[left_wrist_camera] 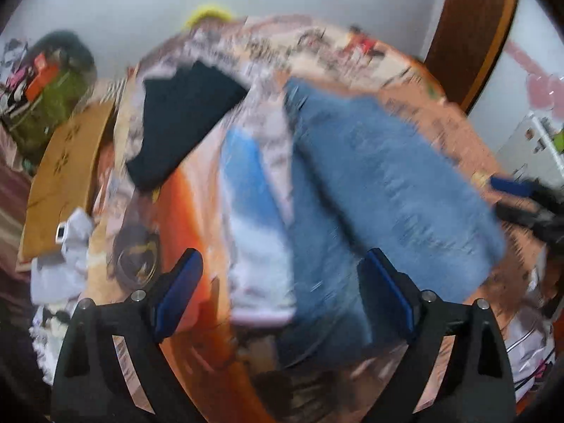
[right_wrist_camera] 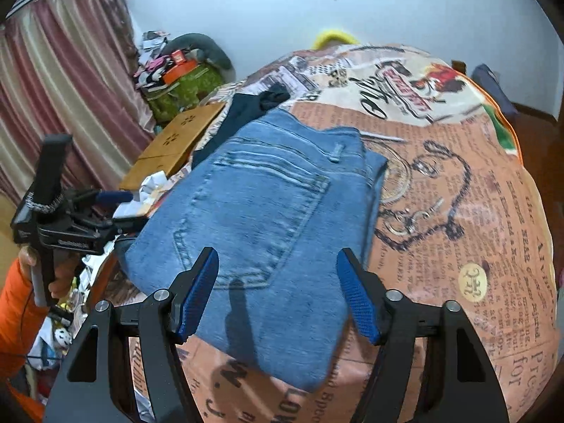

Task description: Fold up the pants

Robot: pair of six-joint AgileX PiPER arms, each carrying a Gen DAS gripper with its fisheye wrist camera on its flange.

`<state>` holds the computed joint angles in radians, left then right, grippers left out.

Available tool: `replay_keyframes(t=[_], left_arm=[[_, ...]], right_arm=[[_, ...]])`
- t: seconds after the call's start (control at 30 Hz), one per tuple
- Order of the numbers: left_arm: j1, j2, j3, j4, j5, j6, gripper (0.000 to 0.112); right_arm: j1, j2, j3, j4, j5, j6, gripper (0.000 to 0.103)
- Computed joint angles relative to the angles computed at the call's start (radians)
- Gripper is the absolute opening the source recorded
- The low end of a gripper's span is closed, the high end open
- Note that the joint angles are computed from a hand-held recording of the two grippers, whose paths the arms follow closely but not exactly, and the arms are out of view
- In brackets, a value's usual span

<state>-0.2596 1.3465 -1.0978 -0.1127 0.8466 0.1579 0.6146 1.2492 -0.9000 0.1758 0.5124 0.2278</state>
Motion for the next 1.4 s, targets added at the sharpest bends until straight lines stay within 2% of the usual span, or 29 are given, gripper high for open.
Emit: replay_keyframes(t=[0.07,0.1,0.13,0.2,0.27,0.37,0.43,0.53,0.67,0.7,0.77,0.87,1.03,1.13,1.37,1.4], left_arm=[[-0.058,0.011,-0.016,0.033,-0.020,-0.026,0.081],[-0.089,0.028,-0.020,0.077,-0.025,-0.052,0.070],[-0.111,0.050,-0.022,0.112,-0.027,-0.074,0.066],[-0.118,0.074,0.009,0.114,-0.059,-0.076,0.067],[-0.073,0.057,0.045,0.043,-0.084,0.007,0.067],[-0.010,0.021,0.085,-0.040,-0.076,0.102,0.068],[0.010,0.000,0.099,-0.063,-0.064,0.132,0.070],[0.025,-0.028,0.093,-0.043,-0.036,0.135,0.070],[0.019,-0.022,0.056,0.084,-0.037,0.010,0.069],[0.033,-0.008,0.037,0.077,-0.035,0.013,0.069],[0.061,0.040,-0.026,0.059,-0.020,0.008,0.069],[0.082,0.143,-0.166,0.023,0.009,0.001,0.071],[0.043,0.320,-0.403,0.019,0.053,-0.021,0.079],[0.018,0.448,-0.557,-0.008,0.092,-0.022,0.086],[-0.034,0.756,-0.900,-0.035,0.252,-0.015,0.085],[-0.037,0.787,-0.934,-0.038,0.270,-0.007,0.082]], right_arm=[[0.018,0.026,-0.014,-0.031,-0.007,0.018,0.052],[0.026,0.049,-0.024,-0.047,-0.002,0.023,0.051],[0.030,0.071,-0.031,-0.053,0.005,0.025,0.049],[0.029,0.111,-0.023,-0.036,0.004,0.002,0.047],[0.010,0.107,0.020,0.047,-0.024,-0.079,0.047],[-0.025,0.065,0.050,0.117,-0.003,-0.164,0.044],[-0.035,0.038,0.057,0.082,0.032,-0.139,0.044],[-0.043,0.009,0.072,-0.018,0.082,-0.057,0.044],[-0.147,-0.029,0.099,0.065,0.095,-0.133,0.047],[-0.159,-0.026,0.089,0.039,0.092,-0.106,0.047],[-0.192,-0.014,0.065,0.046,0.079,-0.114,0.047],[-0.270,0.033,0.017,0.195,0.062,-0.256,0.047],[-0.309,0.196,-0.119,0.283,0.042,-0.352,0.047],[-0.339,0.320,-0.221,0.355,0.070,-0.431,0.047],[-0.376,0.597,-0.472,0.468,0.173,-0.491,0.047],[-0.379,0.622,-0.498,0.485,0.190,-0.502,0.045]])
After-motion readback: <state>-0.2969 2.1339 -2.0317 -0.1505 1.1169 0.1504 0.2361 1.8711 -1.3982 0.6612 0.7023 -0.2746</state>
